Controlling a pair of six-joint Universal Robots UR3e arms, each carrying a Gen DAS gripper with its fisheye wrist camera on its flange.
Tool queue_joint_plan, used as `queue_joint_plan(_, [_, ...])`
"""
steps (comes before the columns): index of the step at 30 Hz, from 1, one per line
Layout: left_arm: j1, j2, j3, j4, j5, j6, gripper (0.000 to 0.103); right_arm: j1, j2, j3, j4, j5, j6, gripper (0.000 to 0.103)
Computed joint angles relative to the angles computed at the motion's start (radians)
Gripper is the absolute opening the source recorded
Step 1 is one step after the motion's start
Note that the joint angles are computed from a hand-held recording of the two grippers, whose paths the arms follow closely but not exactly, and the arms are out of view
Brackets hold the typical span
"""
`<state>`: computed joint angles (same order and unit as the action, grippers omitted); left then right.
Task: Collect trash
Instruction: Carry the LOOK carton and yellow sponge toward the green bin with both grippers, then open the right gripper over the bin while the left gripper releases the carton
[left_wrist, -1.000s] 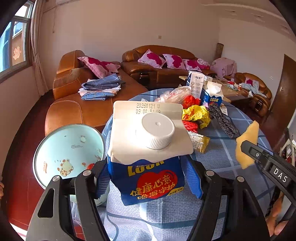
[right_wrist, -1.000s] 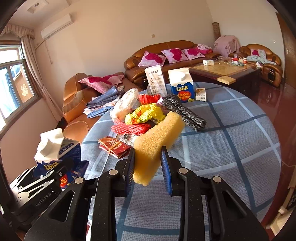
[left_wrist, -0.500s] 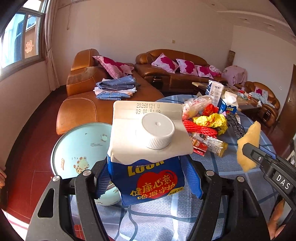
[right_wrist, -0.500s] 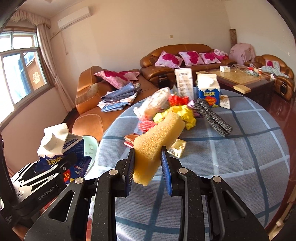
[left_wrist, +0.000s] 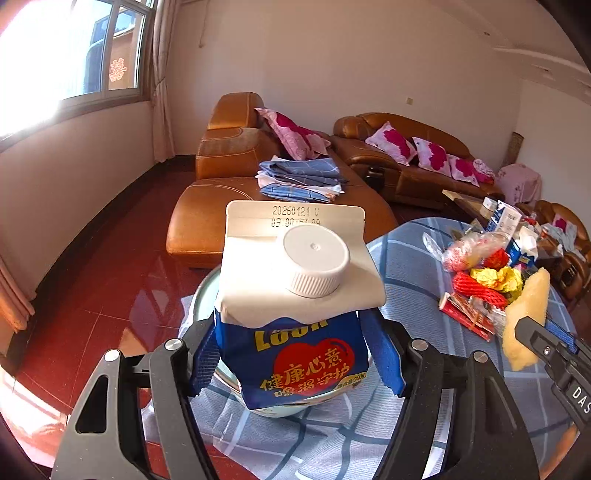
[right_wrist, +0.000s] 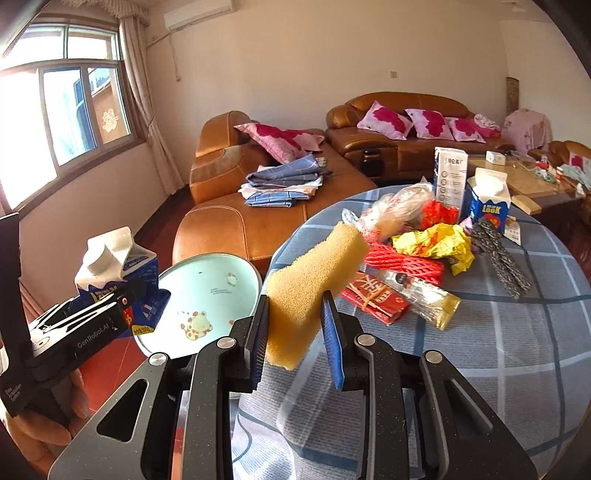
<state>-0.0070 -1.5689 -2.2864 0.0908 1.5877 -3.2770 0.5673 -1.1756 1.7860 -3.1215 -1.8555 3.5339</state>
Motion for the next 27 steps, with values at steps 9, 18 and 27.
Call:
queue_joint_plan(9, [0.096,-0.039,0.035,-0.034,-0.031,0.013,0.068,0.016,0.181,-0.278,0.126,0.057,-0.051,0.028])
queue_joint_plan(18, [0.132,-0.154,0.142,-0.078,-0.065,0.018,0.068,0.013,0.360,-0.548,0.262,0.124,-0.116,0.029])
queue_joint_plan(27, [0.151,-0.224,0.172,-0.104,-0.066,0.022,0.068,-0.009,0.512,-0.786,0.415,0.207,-0.130,0.030])
